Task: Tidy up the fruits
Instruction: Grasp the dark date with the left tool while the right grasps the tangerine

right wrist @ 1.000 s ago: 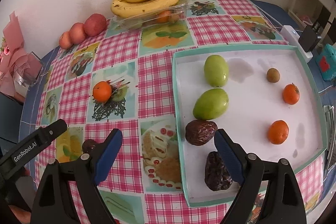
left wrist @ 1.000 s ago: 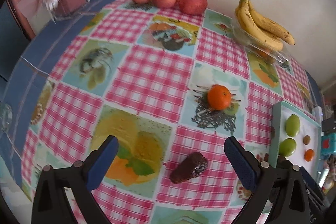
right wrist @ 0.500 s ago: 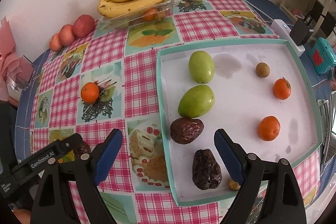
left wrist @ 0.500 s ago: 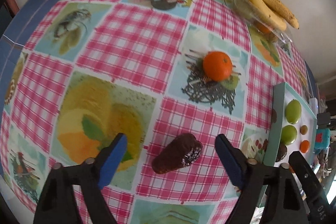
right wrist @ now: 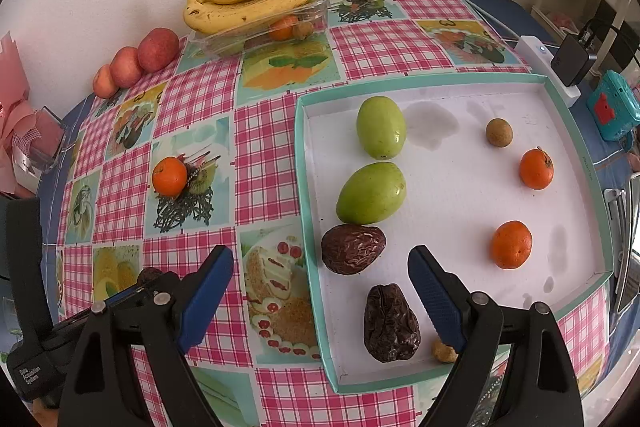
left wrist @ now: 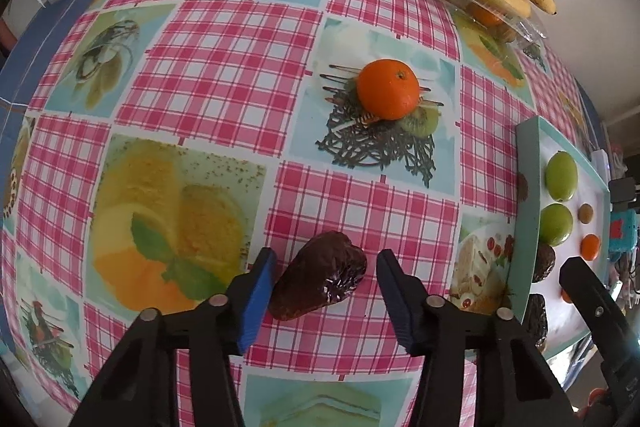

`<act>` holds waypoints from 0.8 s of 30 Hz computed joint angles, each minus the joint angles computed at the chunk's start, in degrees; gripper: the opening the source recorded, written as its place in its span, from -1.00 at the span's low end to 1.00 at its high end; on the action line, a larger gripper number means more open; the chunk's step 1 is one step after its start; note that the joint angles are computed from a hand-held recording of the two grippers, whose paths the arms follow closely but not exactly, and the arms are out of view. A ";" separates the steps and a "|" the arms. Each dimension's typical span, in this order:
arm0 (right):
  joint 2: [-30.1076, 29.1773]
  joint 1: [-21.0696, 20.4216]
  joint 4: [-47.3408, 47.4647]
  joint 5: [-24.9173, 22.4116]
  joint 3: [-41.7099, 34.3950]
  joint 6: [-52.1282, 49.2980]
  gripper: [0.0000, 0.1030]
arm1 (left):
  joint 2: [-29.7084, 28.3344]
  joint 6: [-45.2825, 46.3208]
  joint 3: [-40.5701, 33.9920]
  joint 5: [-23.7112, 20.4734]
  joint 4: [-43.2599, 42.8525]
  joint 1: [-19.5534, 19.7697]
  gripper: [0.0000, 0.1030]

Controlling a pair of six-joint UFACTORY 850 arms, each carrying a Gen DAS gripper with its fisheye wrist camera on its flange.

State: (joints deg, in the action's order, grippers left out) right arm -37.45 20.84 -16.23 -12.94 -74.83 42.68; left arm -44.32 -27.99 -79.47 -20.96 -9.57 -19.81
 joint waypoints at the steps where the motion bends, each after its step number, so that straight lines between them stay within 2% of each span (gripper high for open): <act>1: 0.00 0.00 0.00 0.00 0.00 0.00 0.74 | 0.04 0.04 -0.11 -0.17 0.24 0.17 -0.04; 5: 0.02 -0.03 0.12 0.04 0.03 -0.09 0.74 | 0.50 0.71 0.56 0.45 -0.32 0.43 -0.19; 15: -0.15 -0.09 0.58 -0.22 -0.08 -0.61 0.74 | 2.99 -3.16 2.90 4.84 3.06 1.39 -0.20; 24: -0.02 0.35 -2.83 0.97 0.01 1.80 0.73 | 5.69 -20.21 4.70 8.80 18.36 2.40 -0.20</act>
State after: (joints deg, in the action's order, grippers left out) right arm -37.48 21.19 -19.06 -11.97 -74.82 44.47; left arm -38.62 -48.20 -74.77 -12.15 8.79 -17.41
